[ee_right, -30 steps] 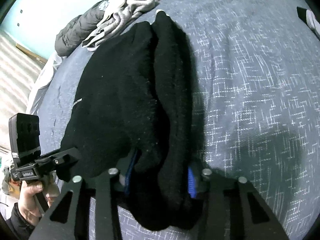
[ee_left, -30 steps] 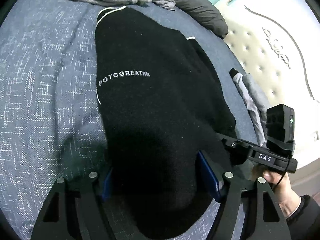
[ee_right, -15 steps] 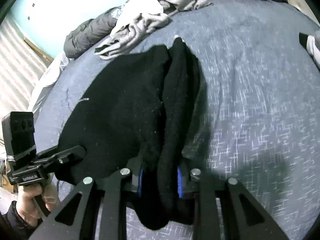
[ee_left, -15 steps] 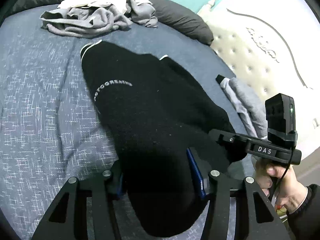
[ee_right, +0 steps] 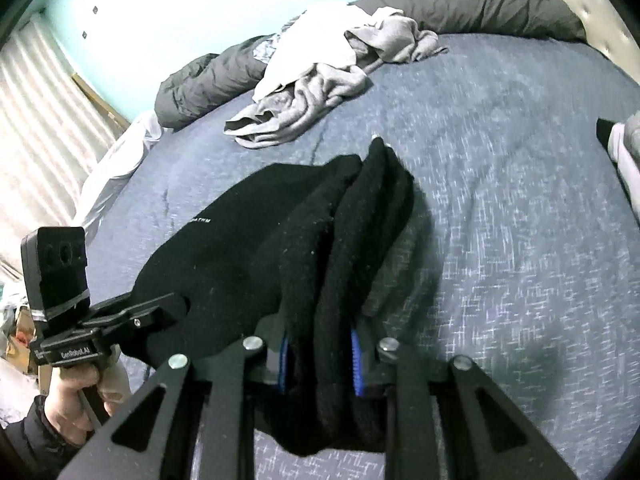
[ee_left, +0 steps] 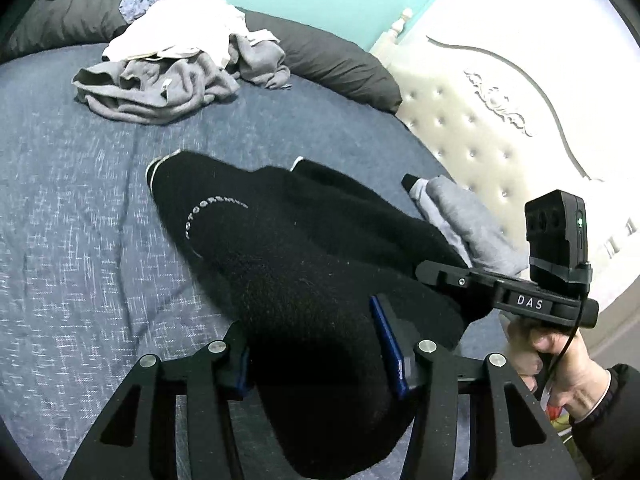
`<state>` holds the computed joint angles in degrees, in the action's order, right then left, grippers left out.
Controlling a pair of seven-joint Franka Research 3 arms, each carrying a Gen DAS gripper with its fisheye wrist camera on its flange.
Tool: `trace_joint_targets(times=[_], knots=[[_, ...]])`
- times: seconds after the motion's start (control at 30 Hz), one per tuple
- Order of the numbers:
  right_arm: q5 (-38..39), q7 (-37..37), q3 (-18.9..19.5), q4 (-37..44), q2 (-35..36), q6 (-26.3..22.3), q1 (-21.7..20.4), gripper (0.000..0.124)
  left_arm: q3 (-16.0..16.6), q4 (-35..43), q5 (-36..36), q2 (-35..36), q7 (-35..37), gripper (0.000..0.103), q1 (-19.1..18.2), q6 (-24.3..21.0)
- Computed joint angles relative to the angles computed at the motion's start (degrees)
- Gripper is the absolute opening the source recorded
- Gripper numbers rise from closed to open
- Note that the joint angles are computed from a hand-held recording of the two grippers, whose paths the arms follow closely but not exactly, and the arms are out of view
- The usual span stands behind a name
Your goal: Fold clothes
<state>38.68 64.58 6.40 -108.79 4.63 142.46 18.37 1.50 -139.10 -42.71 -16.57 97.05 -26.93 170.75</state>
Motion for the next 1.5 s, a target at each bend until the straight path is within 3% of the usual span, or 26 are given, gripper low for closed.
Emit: trace_joint_targets(times=[0.27,0.77,1.27,1.5], knots=[[1.12,-1.26,-0.61,-0.95,-3.33,-0.75,-0.25,0.022,-4.91,2.76,12.82,-1.91,-10.28,0.054,5.26,-4.87],[4.24,-4.03,-3.78,-3.21,-11.98,-1.42,-1.49,0.021,-10.23,16.83,29.83,1.98,-22.28,0.054,7.39,-12.37],[3.42,-6.89,-9.24,-4.03,-17.85,-2.68,-6.48,0.021,-17.19,40.16,37.69,20.04,-24.75,0.054,7.02,-14.30],[3.38,-9.92,-11.74,-2.62,-17.64,-3.38,-9.83,0.021,-19.12,55.81,44.50,32.19,-28.11,0.054,4.61,-17.07]])
